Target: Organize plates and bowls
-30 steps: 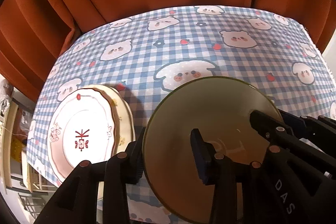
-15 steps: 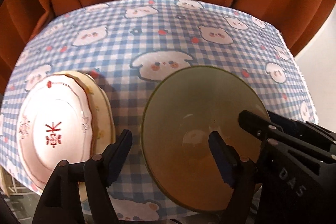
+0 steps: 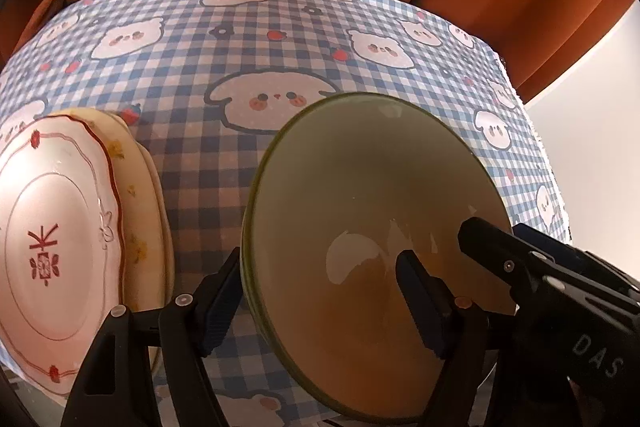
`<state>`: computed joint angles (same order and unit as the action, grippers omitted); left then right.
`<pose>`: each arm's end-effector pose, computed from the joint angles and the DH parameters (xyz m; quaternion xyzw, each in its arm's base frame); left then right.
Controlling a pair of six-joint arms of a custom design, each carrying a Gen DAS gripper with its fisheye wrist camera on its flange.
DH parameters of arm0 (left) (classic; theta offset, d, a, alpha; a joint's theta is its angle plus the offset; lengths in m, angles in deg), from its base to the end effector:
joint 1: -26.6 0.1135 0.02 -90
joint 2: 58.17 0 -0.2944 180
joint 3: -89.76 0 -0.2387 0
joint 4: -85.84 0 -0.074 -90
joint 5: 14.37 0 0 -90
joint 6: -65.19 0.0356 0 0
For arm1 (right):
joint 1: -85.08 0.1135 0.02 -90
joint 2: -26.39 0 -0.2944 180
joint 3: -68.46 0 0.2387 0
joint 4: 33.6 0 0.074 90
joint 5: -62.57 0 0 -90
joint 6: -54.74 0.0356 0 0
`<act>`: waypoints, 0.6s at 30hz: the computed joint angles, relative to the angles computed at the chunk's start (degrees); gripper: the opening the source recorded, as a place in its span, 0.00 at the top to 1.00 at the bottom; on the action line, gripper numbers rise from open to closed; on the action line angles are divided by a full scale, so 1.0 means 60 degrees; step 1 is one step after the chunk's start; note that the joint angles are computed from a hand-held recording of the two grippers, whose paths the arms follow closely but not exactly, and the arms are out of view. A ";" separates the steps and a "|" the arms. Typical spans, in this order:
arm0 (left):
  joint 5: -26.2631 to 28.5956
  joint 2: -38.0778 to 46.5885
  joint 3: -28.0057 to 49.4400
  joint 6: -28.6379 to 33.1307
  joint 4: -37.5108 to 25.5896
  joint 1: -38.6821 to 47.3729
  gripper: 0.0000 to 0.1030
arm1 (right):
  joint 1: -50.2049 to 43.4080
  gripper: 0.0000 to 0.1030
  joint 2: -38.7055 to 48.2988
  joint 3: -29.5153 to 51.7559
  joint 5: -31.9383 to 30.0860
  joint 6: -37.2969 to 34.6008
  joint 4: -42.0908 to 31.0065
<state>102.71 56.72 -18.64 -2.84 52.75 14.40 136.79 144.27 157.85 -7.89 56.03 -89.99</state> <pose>0.3314 -0.0882 0.1142 0.3101 0.9146 -0.2218 0.1347 0.2430 0.2886 0.1527 0.3405 0.9238 -0.0120 0.1747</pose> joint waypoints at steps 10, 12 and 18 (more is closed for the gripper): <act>-0.0509 -0.0076 -0.0107 -0.0701 0.0257 -0.0272 0.39 | -0.0424 0.49 -0.0562 -0.2065 -0.0475 -0.0582 0.3266; -0.0755 -0.0109 -0.0143 -0.0841 0.0340 -0.0361 0.41 | -0.0579 0.50 -0.0587 -0.2484 -0.0730 -0.0813 0.4020; -0.1316 -0.0168 -0.0249 -0.1022 0.0618 -0.0546 0.43 | -0.0950 0.55 -0.0533 -0.3825 -0.1555 -0.1104 0.6804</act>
